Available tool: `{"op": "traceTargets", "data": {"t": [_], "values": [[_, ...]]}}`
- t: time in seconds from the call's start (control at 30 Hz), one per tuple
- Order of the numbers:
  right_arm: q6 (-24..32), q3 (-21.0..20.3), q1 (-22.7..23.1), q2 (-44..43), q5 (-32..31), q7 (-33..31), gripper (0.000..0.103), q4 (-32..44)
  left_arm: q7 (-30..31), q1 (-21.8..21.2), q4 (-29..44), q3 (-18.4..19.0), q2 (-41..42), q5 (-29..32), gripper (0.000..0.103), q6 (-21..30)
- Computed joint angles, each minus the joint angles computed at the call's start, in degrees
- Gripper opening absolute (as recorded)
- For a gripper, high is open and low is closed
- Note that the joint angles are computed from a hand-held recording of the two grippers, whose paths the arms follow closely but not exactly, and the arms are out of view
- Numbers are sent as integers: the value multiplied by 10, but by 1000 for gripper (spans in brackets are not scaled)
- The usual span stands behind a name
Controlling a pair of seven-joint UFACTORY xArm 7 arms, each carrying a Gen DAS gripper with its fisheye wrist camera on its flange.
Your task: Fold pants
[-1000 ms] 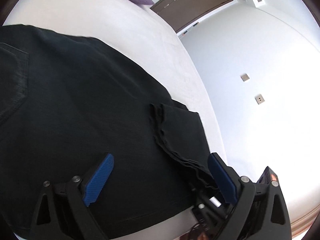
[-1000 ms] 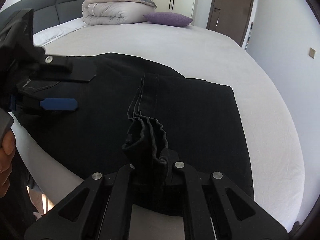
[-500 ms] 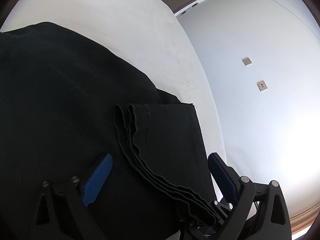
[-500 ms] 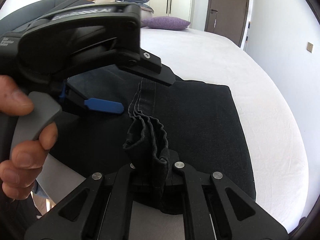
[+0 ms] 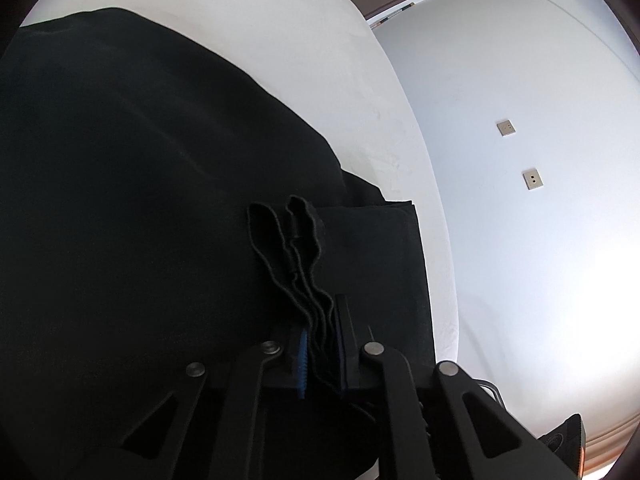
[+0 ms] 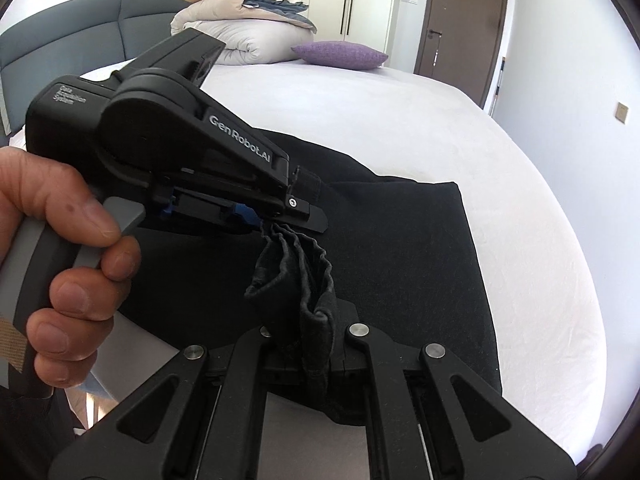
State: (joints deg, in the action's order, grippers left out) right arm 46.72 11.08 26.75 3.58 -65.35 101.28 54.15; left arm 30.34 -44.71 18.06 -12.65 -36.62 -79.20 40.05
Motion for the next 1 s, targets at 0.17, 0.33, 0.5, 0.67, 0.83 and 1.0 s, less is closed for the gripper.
{"op": "traceTargets", "data": {"t": [0.17,0.33,0.5,0.67,0.83,1.0], "values": [[7,3,8,8,2,-31,4,23,-9,16,-17,25,-49,42,8,22],[5,0,20,41,-2,-83,4,75,-12,51,-21,64,-83,120,8,49],[-41,-22,31,98,-4,-129,4,146,-5,106,-17,117,-104,212,8,84],[-98,-51,45,173,22,-174,4,231,17,161,0,157,-80,276,8,100],[-136,-76,58,220,70,-208,4,275,50,198,1,183,-49,286,9,109],[-155,-84,55,234,156,-265,6,276,65,221,-24,179,-57,287,14,110]]}}
